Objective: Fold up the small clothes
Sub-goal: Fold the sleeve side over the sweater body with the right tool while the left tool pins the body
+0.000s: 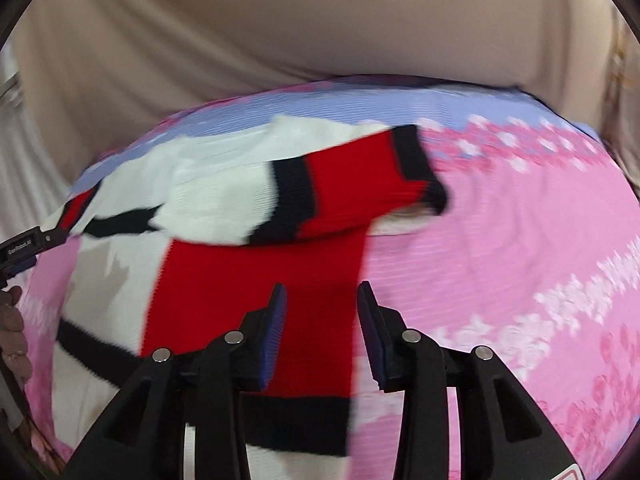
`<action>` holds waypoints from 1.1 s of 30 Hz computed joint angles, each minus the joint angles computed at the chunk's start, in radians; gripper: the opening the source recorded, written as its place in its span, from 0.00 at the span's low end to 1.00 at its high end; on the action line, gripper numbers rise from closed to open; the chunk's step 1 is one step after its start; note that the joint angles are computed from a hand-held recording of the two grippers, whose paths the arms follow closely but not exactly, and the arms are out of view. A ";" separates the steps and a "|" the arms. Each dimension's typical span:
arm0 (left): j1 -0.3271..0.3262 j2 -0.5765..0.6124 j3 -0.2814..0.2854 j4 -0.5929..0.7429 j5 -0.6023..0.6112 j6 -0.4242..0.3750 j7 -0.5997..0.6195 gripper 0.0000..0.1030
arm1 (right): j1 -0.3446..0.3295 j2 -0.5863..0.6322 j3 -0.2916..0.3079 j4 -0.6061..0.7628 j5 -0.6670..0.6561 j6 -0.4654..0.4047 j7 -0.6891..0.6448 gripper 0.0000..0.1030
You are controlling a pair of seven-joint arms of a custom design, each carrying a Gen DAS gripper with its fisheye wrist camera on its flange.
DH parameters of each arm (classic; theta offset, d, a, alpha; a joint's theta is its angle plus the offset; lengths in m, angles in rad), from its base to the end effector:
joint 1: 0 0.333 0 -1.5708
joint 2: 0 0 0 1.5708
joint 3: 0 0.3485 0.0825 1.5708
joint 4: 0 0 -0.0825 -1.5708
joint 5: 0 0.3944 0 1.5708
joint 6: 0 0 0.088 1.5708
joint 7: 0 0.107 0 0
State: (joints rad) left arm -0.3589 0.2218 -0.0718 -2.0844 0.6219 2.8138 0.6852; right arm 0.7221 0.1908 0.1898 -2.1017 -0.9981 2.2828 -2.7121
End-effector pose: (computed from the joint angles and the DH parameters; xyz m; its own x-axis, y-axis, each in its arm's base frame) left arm 0.5594 -0.2861 0.3947 -0.0848 -0.9963 0.0162 -0.8297 0.0616 -0.5549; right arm 0.3802 0.4538 0.3624 -0.3764 -0.9243 -0.0626 -0.6911 0.3252 -0.6455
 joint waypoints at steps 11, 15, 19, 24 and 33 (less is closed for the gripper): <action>-0.093 0.315 -0.033 0.348 -0.343 -0.135 0.180 0.36 | -0.065 -0.066 -0.008 -0.128 -0.053 0.060 0.089 0.42; -0.105 0.309 -0.020 0.361 -0.382 -0.079 0.229 0.09 | -0.089 -0.046 -0.020 -0.125 -0.068 0.097 0.072 0.45; -0.137 0.278 0.033 0.359 -0.357 -0.019 0.227 0.08 | -0.108 -0.022 -0.038 -0.115 -0.086 0.126 0.073 0.45; -0.163 0.246 0.126 0.359 -0.273 0.016 0.162 0.09 | -0.117 -0.009 -0.053 -0.102 -0.139 0.159 0.111 0.46; -0.128 0.304 0.122 0.399 -0.211 -0.065 0.170 0.09 | -0.117 0.117 -0.088 0.012 -0.126 0.219 -0.005 0.31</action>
